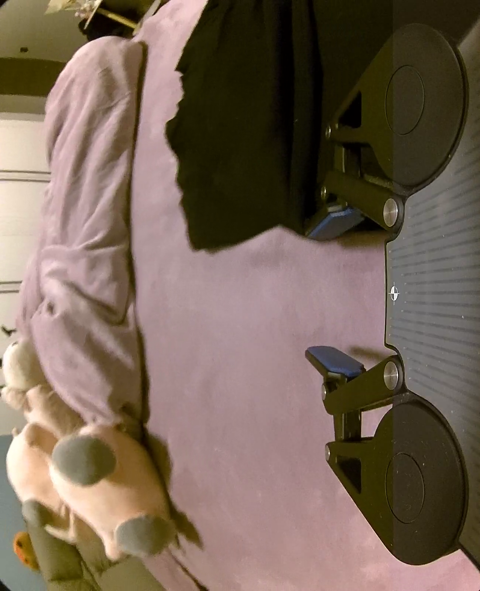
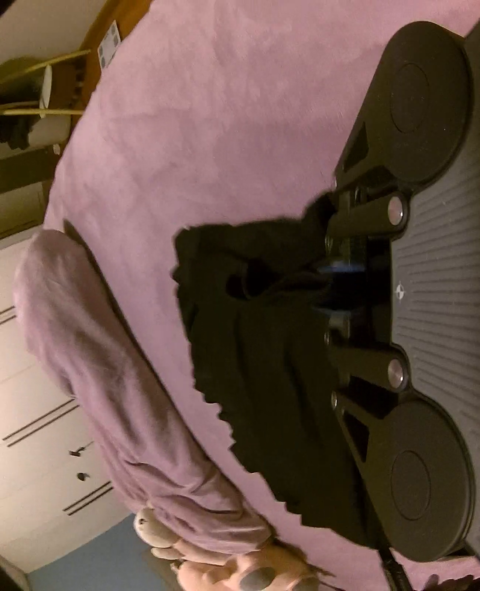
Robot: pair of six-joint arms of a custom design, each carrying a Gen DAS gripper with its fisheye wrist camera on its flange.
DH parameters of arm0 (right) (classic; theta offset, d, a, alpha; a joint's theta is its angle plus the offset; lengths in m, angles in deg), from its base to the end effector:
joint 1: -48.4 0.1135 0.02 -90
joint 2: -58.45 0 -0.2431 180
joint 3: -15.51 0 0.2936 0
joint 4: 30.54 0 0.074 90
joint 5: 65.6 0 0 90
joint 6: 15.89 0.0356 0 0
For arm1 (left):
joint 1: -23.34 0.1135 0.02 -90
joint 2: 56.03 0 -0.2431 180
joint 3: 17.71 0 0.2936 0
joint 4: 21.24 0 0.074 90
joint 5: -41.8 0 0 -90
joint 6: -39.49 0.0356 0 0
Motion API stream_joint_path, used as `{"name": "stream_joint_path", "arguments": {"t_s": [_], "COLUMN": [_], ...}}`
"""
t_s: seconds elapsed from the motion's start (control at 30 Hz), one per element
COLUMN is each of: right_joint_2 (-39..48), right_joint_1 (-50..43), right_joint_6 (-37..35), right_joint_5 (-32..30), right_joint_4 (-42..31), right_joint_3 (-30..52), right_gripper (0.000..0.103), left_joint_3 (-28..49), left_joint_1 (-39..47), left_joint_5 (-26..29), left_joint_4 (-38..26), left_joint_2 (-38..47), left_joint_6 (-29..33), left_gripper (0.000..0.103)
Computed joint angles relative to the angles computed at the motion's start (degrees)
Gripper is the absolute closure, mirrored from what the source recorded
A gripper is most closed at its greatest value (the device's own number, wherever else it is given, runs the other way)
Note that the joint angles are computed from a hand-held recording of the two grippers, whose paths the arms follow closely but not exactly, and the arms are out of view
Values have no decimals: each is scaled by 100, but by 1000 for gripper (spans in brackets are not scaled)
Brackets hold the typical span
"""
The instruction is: Fold small clothes
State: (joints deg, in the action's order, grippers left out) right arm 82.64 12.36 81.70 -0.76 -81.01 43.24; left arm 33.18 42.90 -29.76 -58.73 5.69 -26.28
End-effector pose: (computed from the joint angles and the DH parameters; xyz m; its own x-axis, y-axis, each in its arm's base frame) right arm 0.1414 -0.0841 0.1536 -0.5462 0.5453 -0.6359 0.3732 0.8380 0.3981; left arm 0.2533 0.0781 0.1919 -0.6908 0.1677 -0.7033 0.1799 0.9820 0.0575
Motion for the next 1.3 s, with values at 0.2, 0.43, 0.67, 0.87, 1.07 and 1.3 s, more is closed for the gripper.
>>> {"name": "stream_joint_path", "arguments": {"t_s": [0.2, 0.43, 0.67, 0.87, 1.07, 1.3], "right_joint_2": [455, 1434, 314, 288, 1756, 604], "right_joint_1": [211, 1705, 1867, 1834, 1461, 754], "right_joint_6": [66, -80, -442, -344, -77, 154], "right_joint_5": [204, 1819, 2281, 2542, 2319, 1597], "right_joint_4": [637, 1465, 1704, 2233, 2308, 1497], "right_joint_3": [188, 378, 31, -16, 406, -4], "right_gripper": [65, 97, 98, 98, 97, 85], "left_joint_3": [352, 951, 1575, 1491, 1642, 747], "left_joint_1": [-77, -1402, -1855, -2082, -1921, -1580], "left_joint_5": [69, -883, -1316, -1902, -2008, -1040], "left_joint_4": [75, 686, 866, 1321, 1319, 989], "left_joint_2": [170, 1474, 2524, 2543, 2623, 1389], "left_joint_6": [-330, -742, -1246, -1619, -1883, -1211], "left_gripper": [32, 30, 40, 96, 96, 59]}}
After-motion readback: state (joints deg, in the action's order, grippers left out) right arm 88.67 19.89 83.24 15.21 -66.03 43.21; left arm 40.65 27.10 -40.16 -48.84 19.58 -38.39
